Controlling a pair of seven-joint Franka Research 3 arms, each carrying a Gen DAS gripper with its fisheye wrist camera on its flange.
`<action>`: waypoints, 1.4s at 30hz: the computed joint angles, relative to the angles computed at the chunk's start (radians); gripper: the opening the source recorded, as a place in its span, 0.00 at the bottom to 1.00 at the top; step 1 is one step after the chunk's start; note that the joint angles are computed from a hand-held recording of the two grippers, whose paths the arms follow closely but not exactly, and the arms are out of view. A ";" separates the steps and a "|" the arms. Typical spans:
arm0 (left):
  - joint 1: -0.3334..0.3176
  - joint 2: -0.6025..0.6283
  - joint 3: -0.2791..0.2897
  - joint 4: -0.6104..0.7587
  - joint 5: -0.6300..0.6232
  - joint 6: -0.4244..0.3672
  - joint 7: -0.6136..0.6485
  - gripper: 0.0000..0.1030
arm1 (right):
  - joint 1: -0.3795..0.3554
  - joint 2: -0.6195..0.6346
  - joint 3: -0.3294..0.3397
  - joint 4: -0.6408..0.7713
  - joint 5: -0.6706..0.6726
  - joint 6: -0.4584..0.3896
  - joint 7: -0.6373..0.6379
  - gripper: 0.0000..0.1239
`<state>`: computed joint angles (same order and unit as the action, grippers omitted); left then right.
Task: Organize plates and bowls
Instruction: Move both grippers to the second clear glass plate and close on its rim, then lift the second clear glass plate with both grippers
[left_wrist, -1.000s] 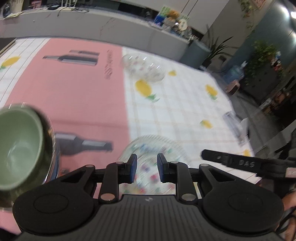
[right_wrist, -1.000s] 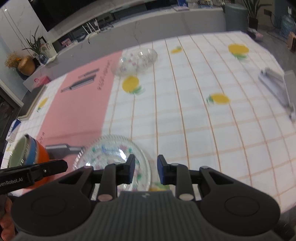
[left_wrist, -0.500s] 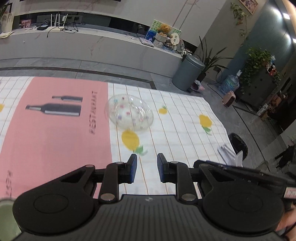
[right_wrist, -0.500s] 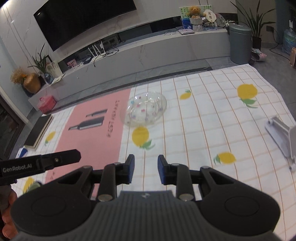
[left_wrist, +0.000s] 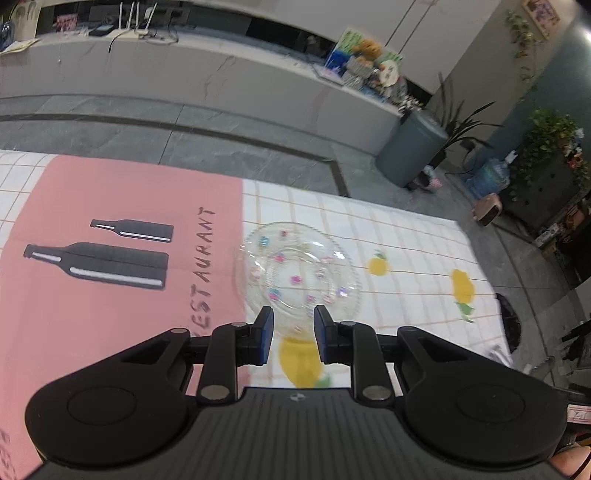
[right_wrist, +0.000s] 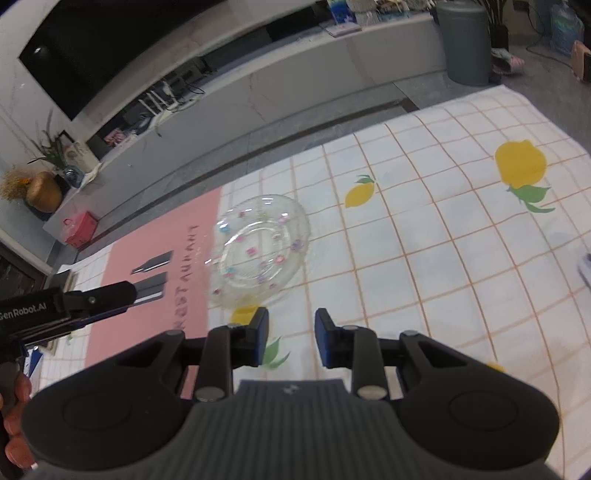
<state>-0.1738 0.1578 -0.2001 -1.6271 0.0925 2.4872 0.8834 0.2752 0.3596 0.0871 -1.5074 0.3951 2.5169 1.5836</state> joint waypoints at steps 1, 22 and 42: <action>0.002 0.026 0.003 0.029 0.002 -0.026 0.006 0.25 | 0.003 0.030 -0.005 0.036 -0.010 -0.012 0.013 0.22; 0.054 0.248 0.004 0.189 -0.054 -0.023 0.056 0.25 | -0.003 0.483 0.009 0.644 -0.051 -0.192 0.166 0.19; 0.040 0.206 0.002 0.166 -0.058 -0.019 0.022 0.13 | -0.023 0.398 0.034 0.528 -0.003 -0.134 0.080 0.04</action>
<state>-0.1340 0.3635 -0.1978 -1.4615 0.0349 2.4685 0.9049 0.2525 0.7581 0.1207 -0.9793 0.3919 2.3826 1.6631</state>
